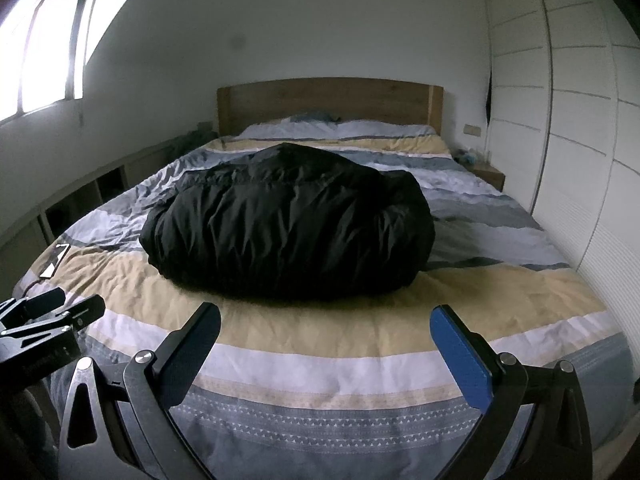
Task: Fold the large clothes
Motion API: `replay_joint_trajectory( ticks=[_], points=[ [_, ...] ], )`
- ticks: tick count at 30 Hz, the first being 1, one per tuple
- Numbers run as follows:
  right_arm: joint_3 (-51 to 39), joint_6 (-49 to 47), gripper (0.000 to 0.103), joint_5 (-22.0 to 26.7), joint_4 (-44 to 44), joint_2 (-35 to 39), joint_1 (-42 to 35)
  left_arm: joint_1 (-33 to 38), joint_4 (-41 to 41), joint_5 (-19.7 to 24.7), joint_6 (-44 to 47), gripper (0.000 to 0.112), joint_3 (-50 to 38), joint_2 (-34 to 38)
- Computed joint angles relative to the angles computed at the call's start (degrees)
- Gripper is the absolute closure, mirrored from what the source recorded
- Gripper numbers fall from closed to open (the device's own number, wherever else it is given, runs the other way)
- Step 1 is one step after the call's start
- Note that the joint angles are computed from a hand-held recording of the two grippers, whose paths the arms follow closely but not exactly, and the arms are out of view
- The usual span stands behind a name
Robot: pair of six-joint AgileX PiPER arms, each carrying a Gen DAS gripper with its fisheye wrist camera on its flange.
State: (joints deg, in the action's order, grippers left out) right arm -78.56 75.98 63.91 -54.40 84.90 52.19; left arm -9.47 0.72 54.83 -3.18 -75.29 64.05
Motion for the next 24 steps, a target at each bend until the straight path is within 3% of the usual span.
replay_joint_trajectory(
  ticks=[24],
  points=[
    [2.77,0.94,0.001,-1.34,1.35,-0.31,-1.50,-1.12,1.22,-1.05,-0.50,0.041,1.09,-0.34]
  ],
)
